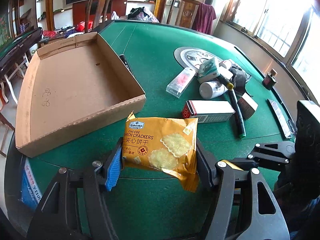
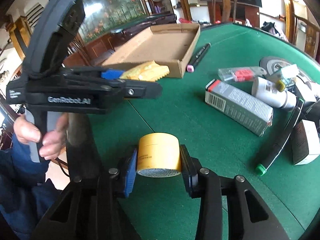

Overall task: Organize objects
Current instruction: 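Carry the cracker bag to the tray with left gripper while right carries tape roll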

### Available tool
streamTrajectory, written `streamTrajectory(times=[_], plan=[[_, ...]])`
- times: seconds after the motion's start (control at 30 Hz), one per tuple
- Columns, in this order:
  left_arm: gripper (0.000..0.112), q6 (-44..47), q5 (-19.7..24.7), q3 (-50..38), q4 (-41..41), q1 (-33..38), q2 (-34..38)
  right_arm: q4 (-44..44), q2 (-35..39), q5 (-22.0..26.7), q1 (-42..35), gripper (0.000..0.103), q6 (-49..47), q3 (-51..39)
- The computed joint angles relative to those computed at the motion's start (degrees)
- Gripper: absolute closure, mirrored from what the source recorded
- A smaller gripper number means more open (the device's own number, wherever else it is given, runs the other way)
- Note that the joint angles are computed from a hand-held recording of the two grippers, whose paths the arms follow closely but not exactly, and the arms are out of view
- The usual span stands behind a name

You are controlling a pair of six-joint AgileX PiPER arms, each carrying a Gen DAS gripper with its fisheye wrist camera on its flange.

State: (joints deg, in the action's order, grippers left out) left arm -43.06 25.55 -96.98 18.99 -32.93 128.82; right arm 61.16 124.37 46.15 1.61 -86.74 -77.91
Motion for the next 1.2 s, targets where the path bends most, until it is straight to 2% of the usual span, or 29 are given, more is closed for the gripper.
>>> streamTrajectory(times=[0.2,0.4,0.6,0.83,0.97,1.0,1.03,1.2], plan=[[0.047,-0.80,-1.70,1.04,1.38,-0.02,-1.01,6.16,1.48,0.37,-2.51,0.064,0.36,-2.12],[0.047,-0.59,-3.25,2.04,1.54,0.27,-1.95,9.18,2.63,-3.01,-2.23,0.064,2.60,-4.03],[0.047,-6.21,-5.28,5.23,7.60,1.35,-5.03,10.07,1.68,-4.66,-0.73,0.064,5.54,-5.09],[0.047,-20.49,-5.25,7.95,22.57,2.94,-7.78,6.28,1.98,-7.72,3.78,0.064,13.92,-10.59],[0.047,-30.65,-3.13,5.82,31.96,4.66,-6.25,3.64,3.23,-10.01,6.10,0.064,20.31,-14.83],[0.047,-31.85,-1.11,3.99,33.08,4.86,-5.07,3.13,3.66,-10.14,6.43,0.064,21.83,-15.78],[0.047,-30.76,2.05,0.53,32.59,4.91,-2.83,2.02,4.37,-9.89,6.73,0.064,23.84,-17.36],[0.047,-23.60,5.87,-8.55,25.52,7.26,2.09,-1.77,5.07,-11.26,8.39,0.064,28.43,-19.98]])
